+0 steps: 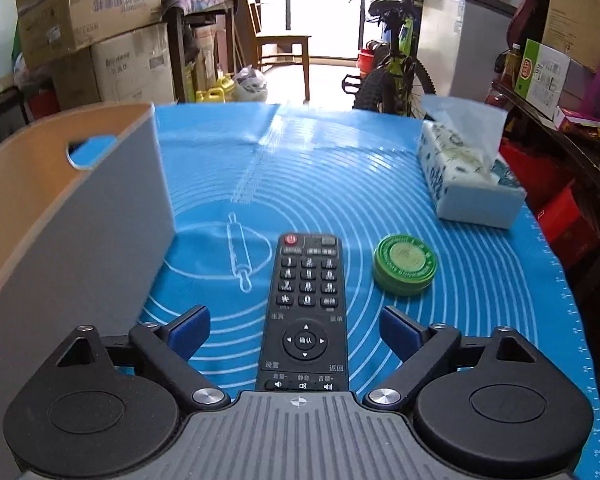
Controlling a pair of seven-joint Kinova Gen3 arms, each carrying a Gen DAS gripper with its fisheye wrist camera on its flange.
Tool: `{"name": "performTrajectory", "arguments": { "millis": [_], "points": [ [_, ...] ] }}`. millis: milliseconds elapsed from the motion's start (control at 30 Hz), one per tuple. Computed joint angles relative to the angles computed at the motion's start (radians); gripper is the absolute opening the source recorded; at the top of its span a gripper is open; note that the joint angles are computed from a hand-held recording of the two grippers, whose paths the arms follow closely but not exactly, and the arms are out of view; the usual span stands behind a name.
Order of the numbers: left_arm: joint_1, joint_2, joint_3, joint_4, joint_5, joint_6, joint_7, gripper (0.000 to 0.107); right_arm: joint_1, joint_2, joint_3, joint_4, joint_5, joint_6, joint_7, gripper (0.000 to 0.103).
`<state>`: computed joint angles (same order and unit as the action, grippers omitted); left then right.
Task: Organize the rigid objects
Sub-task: 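Grasp the black TV remote with the right gripper and lift it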
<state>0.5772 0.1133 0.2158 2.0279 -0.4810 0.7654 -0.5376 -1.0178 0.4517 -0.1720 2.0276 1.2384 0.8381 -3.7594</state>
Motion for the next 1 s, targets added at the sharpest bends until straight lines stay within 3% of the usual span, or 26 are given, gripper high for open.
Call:
{"name": "performTrajectory", "arguments": {
  "millis": [367,533,800,1000],
  "points": [
    [0.001,0.002,0.0,-0.001,-0.002,0.002,0.001,0.008,0.006,0.057,0.003,0.037,0.109,0.018,-0.176,0.076],
    [0.002,0.002,0.0,-0.002,-0.002,0.002,0.001,0.008,0.006,0.063,-0.012,0.043,0.152,0.027,-0.174,0.055],
    [-0.002,-0.002,0.0,-0.001,0.002,0.004,-0.006,0.008,0.003,0.062,-0.017,0.003,0.071,0.065,-0.067,0.054],
    [-0.006,-0.005,0.001,0.0,0.006,0.001,-0.012,0.008,-0.026,0.036,-0.007,0.006,0.072,0.119,-0.1,0.054]
  ]
}}
